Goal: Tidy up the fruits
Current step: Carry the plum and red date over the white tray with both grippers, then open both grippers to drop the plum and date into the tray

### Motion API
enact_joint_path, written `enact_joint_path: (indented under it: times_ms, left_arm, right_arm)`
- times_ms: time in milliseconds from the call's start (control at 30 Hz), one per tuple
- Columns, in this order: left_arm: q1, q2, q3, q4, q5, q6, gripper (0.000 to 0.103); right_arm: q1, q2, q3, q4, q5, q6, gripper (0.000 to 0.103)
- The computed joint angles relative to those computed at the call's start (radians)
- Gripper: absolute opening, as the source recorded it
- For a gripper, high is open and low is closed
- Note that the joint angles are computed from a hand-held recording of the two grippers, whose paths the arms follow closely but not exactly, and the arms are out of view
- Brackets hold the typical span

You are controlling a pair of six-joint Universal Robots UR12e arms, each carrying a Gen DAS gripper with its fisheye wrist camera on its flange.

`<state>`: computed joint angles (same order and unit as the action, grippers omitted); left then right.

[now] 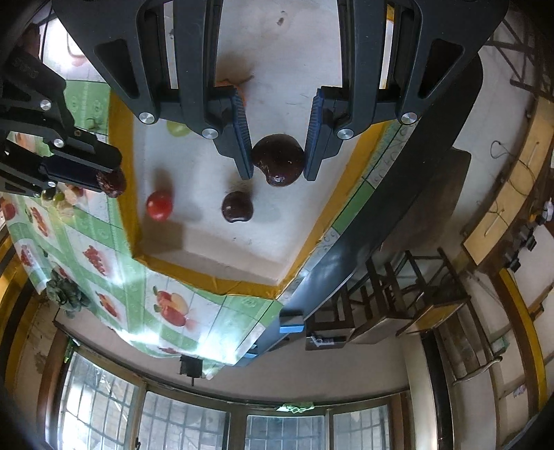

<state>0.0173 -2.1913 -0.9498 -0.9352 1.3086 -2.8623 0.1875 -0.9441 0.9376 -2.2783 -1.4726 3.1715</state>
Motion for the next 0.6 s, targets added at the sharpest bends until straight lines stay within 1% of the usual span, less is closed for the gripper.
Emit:
enact_joint_path:
  times_ms: [267,600]
  left_arm:
    - [-0.002,-0.024,0.036,-0.027,0.025,-0.007,0.029]
    - [-0.008,-0.052,0.078,-0.102,0.050,-0.016,0.029]
  right_arm:
    - [0.000,0.060,-0.088,0.081,0.019,-0.022,0.019]
    - [0.005,0.129,-0.189,0.175,0.023,-0.033,0.019]
